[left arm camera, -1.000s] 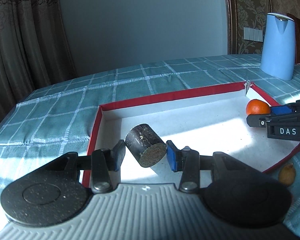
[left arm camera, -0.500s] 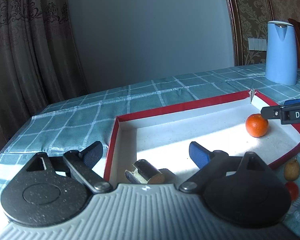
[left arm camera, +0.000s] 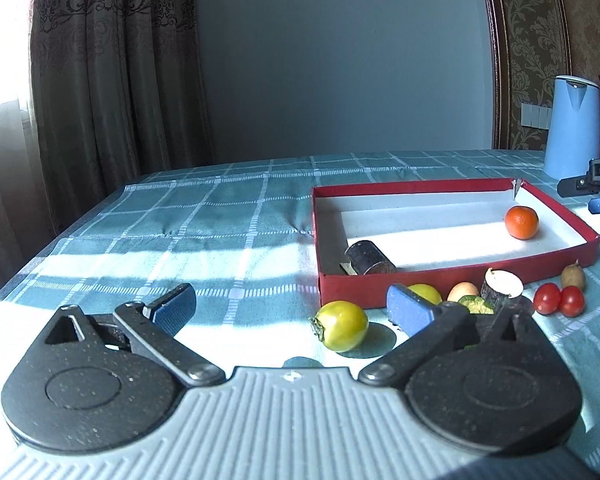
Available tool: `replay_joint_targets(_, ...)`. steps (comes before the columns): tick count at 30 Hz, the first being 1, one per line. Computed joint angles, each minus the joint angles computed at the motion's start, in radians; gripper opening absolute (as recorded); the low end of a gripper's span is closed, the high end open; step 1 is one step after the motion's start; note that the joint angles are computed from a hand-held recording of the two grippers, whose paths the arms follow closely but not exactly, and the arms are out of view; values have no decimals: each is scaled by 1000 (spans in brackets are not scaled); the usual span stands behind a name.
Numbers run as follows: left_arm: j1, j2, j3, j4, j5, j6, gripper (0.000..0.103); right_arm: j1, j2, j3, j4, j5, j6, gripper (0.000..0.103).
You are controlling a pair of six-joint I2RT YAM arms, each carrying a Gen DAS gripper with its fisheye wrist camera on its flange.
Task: Organize fruits
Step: 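Lower both held items into the red tray and open both grippers, then move left gripper to the yellow-green tomato and close on it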
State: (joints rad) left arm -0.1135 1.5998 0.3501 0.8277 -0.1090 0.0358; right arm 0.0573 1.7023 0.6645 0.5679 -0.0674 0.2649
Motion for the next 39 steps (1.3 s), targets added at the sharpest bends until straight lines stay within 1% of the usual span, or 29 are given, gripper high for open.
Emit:
replay_joint_targets(2, 8, 0, 19, -42, 11, -12, 103, 10, -12, -20, 7, 5, -20, 79)
replay_joint_targets(4, -1, 9, 37, -73, 6, 2, 103, 20, -29, -45, 15, 12, -27, 79)
replay_joint_targets(8, -24, 18, 30, -59, 1, 42, 103, 25, -55, -89, 33, 3, -20, 79)
replay_joint_targets(11, -25, 30, 58, -106, -2, 40, 103, 26, -56, -97, 40, -1, -13, 80)
replay_joint_targets(14, -16, 48, 104, -185, 14, 42, 98, 30, -52, -94, 37, 8, -14, 80)
replay_joint_targets(15, -15, 52, 113, -200, 21, 44, 93, 31, -52, -92, 32, 8, -14, 80)
replay_joint_targets(17, -27, 65, 135, -238, 5, 54, 93, 31, -52, -91, 29, 6, -14, 80)
replay_joint_targets(19, -40, 70, 140, -245, -11, 68, 93, 33, -49, -88, 26, 7, -17, 80)
replay_joint_targets(25, -74, 75, 133, -230, -16, 129, 92, 40, -42, -76, 2, 9, -25, 80)
replay_joint_targets(29, -77, 86, 157, -255, -21, 124, 91, 47, -41, -73, -6, 19, -31, 80)
replay_joint_targets(30, -69, 85, 160, -262, -9, 117, 89, 47, -40, -71, -9, 19, -32, 80)
replay_joint_targets(32, -49, 78, 163, -273, 37, 111, 76, 46, -39, -69, -16, 16, -31, 80)
replay_joint_targets(33, -47, 77, 161, -271, 43, 110, 72, 47, -38, -68, -17, 16, -30, 80)
replay_joint_targets(35, -48, 75, 158, -265, 50, 117, 46, 49, -38, -68, -17, 20, -31, 80)
replay_joint_targets(37, -50, 78, 160, -264, 51, 120, 36, 50, -38, -69, -14, 21, -30, 80)
replay_joint_targets(39, -43, 78, 163, -272, 75, 119, 32, 50, -38, -69, -15, 23, -31, 80)
